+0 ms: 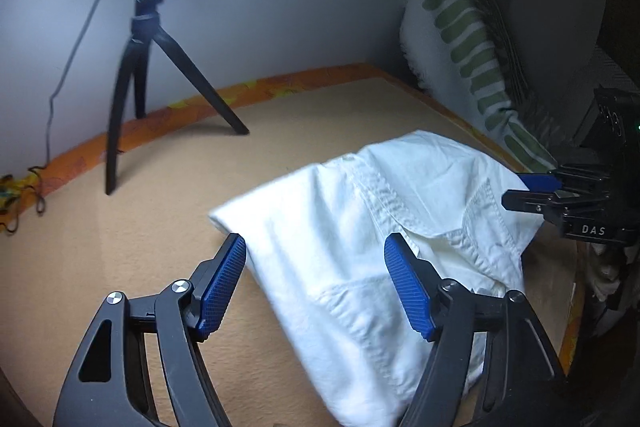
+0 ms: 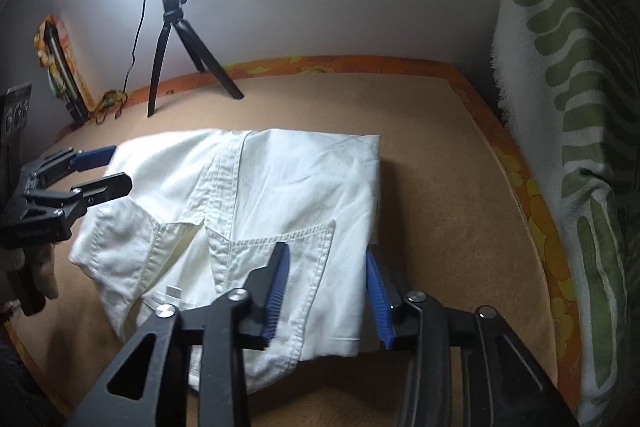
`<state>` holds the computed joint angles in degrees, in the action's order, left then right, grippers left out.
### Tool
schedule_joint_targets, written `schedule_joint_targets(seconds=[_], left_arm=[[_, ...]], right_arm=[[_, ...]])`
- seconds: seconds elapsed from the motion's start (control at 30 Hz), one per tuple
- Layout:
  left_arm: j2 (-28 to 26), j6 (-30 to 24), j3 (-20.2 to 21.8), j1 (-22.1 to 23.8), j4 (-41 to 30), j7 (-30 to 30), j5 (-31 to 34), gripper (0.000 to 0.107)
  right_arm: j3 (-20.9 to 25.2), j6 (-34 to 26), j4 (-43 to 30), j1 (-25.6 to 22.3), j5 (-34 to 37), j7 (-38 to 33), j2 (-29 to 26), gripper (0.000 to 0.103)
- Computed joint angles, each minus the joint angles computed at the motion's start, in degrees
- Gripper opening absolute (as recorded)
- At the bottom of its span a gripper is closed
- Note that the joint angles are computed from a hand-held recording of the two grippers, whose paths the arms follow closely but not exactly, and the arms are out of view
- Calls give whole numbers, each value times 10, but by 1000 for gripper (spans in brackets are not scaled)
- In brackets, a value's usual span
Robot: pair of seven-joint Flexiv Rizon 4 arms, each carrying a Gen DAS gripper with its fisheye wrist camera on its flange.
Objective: Fold small clothes
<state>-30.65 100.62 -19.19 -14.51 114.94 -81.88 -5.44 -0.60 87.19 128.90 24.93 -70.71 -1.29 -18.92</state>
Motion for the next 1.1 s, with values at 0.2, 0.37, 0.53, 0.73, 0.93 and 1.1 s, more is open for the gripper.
schedule_joint_targets(seconds=[0.2,0.37,0.53,0.73,0.93,1.1], left_arm=[[24,13,-42,41,31,-6,13,72],[49,26,-64,60,60,-15,29,74],[82,35,-96,92,94,-38,45,78],[131,37,7,2,117,-70,26,83],[170,71,-2,17,159,-96,51,86],[199,102,-24,51,188,-151,101,103]], right_arm=[[4,-29,-2,-7,-94,93,25,78],[47,-89,-6,-16,-100,115,36,94],[75,-156,0,-5,-96,147,54,103],[100,-198,10,6,-89,186,80,103],[124,-258,10,33,-71,199,98,103],[140,-296,10,58,-60,213,108,103]])
